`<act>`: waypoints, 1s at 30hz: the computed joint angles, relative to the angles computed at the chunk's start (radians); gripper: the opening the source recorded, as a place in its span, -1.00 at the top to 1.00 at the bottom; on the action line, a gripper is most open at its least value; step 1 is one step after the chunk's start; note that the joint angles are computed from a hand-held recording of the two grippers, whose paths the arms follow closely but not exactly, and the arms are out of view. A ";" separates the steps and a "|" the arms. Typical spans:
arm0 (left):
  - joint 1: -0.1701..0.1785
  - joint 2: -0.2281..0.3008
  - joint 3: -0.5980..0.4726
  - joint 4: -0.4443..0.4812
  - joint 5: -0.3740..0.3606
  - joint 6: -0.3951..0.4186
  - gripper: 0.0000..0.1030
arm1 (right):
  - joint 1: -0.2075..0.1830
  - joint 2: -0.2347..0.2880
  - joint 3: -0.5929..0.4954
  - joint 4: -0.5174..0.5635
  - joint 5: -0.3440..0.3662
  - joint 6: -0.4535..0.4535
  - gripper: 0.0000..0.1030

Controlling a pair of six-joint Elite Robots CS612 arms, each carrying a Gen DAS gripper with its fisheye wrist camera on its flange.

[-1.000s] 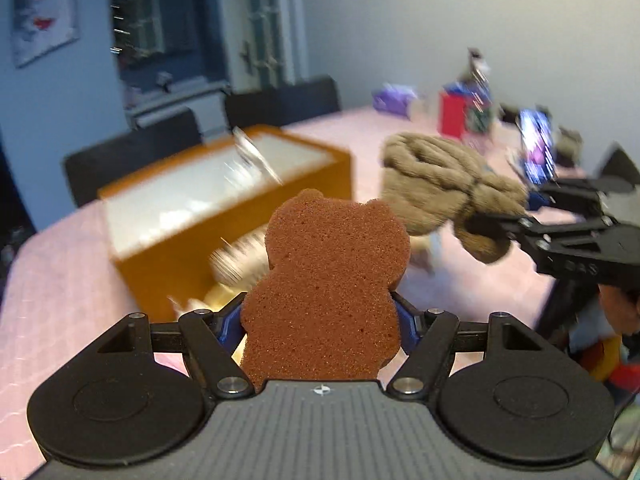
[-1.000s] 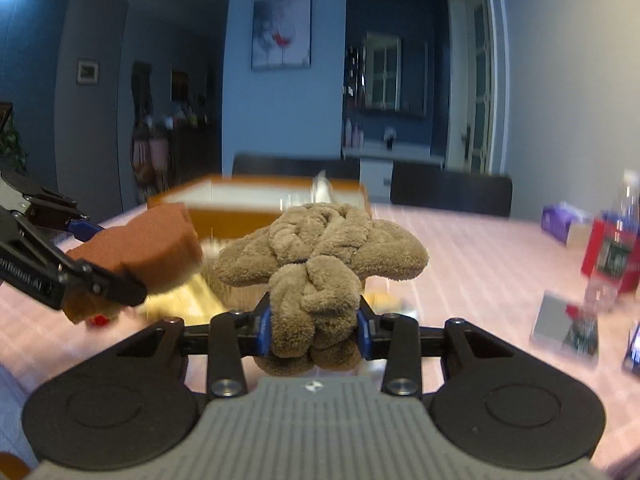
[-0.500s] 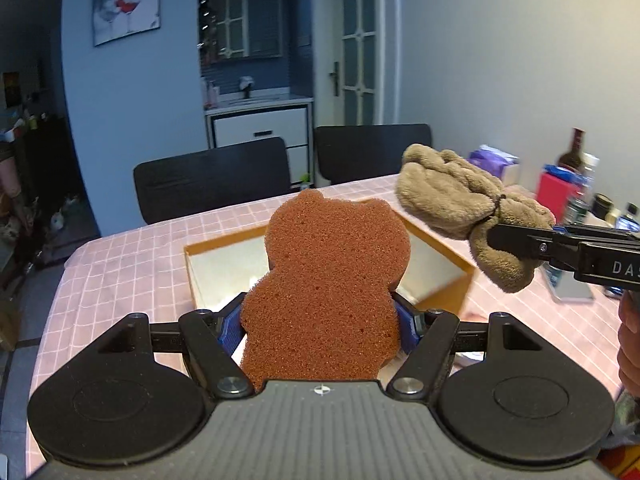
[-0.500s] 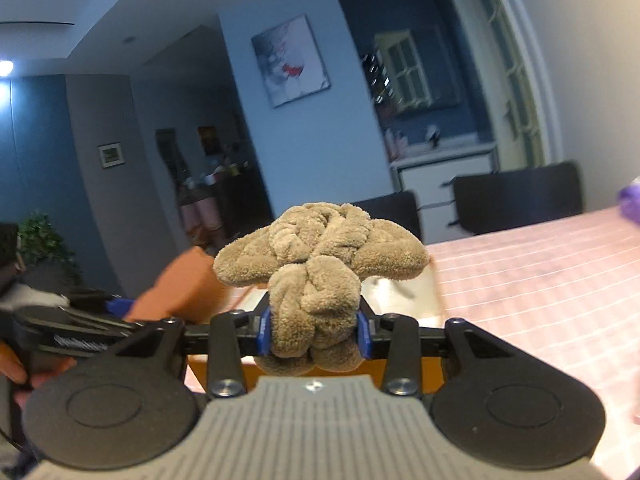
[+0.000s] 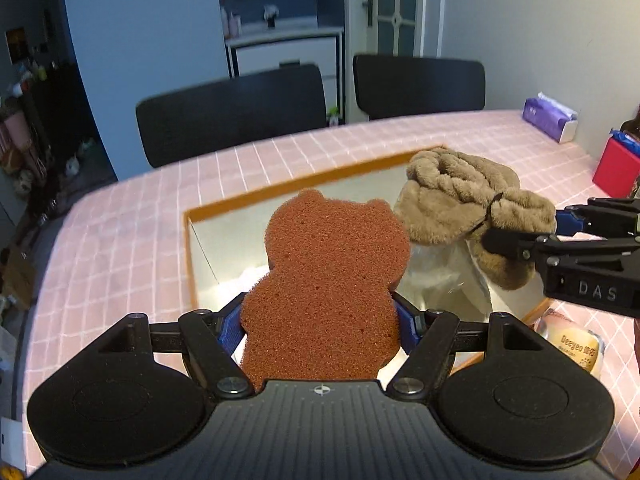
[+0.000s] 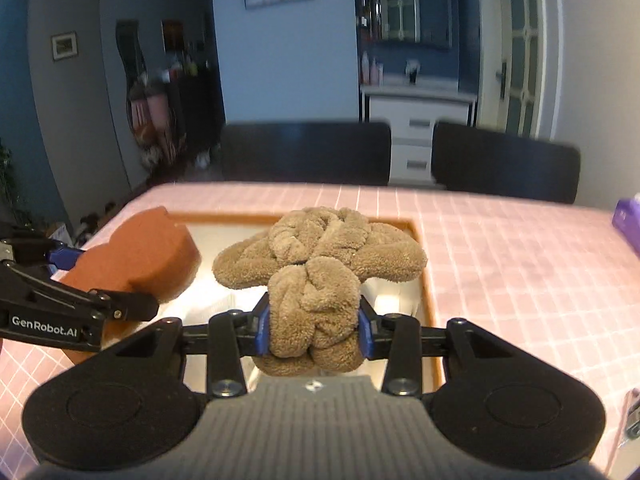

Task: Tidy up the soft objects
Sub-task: 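Carry the sponge with the left tool while the right tool carries the towel over the box, then lower sponge and towel into the orange box and open both tools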

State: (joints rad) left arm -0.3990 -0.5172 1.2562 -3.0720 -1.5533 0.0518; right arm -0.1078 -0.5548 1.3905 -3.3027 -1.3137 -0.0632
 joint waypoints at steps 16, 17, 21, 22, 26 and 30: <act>0.000 0.027 -0.049 0.052 -0.013 0.038 -0.77 | -0.006 -0.008 0.002 -0.020 -0.001 -0.027 -0.33; 0.000 0.026 -0.048 0.041 -0.017 0.038 -0.78 | -0.007 -0.008 0.004 -0.030 0.000 -0.022 -0.34; 0.003 0.019 -0.033 -0.022 -0.040 0.025 -0.85 | -0.010 -0.008 -0.003 -0.009 0.012 0.004 0.04; 0.003 0.017 -0.029 -0.034 -0.043 0.022 -0.85 | -0.010 -0.007 -0.008 0.011 0.015 0.007 0.12; 0.001 0.011 -0.017 -0.062 -0.047 0.019 -0.73 | -0.007 -0.001 -0.025 0.072 0.017 -0.002 0.42; -0.006 0.002 -0.003 -0.050 -0.033 0.046 -0.23 | 0.002 0.012 -0.058 0.154 0.001 -0.020 0.70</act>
State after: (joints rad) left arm -0.4047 -0.5150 1.2533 -3.1223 -1.5866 0.0982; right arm -0.1055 -0.5428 1.3328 -3.1487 -1.3123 -0.0834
